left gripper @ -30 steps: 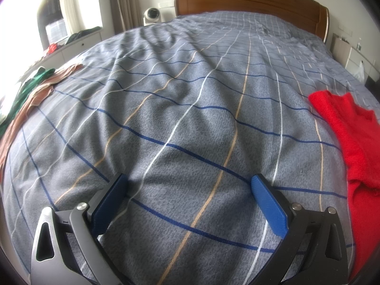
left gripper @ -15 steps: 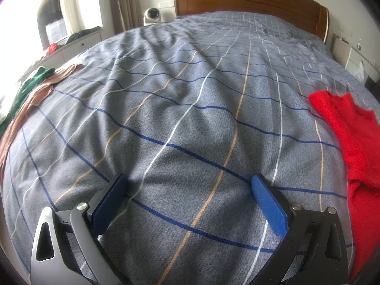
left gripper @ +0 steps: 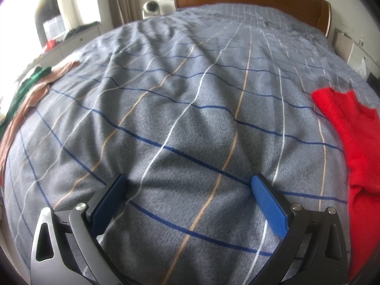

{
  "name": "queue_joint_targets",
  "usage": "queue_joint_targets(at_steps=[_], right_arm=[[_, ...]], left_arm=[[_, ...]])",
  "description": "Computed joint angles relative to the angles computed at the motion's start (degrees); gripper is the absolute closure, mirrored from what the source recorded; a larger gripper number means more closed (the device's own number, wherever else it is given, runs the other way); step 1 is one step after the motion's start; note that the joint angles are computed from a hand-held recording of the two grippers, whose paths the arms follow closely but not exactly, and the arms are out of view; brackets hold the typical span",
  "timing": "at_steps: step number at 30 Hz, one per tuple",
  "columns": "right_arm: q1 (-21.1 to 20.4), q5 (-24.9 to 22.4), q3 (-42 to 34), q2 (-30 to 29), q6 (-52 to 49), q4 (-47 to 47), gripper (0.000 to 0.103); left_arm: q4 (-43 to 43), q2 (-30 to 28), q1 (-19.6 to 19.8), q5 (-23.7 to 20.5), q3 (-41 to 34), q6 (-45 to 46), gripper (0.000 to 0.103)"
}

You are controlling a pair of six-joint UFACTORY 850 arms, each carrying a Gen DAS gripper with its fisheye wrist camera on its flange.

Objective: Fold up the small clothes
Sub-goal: 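Grasp the sweater hem with the right gripper while the left gripper grasps the hem too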

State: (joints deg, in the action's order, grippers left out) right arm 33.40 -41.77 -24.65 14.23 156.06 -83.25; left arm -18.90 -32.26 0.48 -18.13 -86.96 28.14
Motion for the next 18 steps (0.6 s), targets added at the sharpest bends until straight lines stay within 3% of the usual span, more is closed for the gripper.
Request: queue_joint_targets(at_steps=[3, 6, 8, 11, 15, 18], right_arm=[[-0.1, 0.1, 0.0, -0.1, 0.5, -0.4, 0.021], [-0.4, 0.6, -0.5, -0.3, -1.5, 1.2, 0.021], [-1.9, 2.8, -2.8, -0.5, -11.1, 8.5, 0.021], [-1.5, 6.1, -6.4, 0.8, -26.1, 20.1, 0.020], [4.7, 18.8, -8.9, 1.9, -39.0, 30.1, 0.020], [11.9, 22.5, -13.3, -3.8, -55.4, 46.1, 0.020]], left_arm=[[-3.2, 0.5, 1.0, -5.5, -0.8, 2.6, 0.001], [-10.7, 5.5, 2.7, -10.8, 4.0, 10.7, 0.001], [-19.2, 10.2, 5.3, -20.7, 8.7, 22.6, 0.001], [-20.4, 16.8, 7.6, -31.7, 16.4, 31.6, 0.001], [-15.4, 24.2, 7.4, -34.8, 26.5, 33.9, 0.001], [-14.7, 24.4, 6.7, -35.1, 28.7, 33.2, 0.002]])
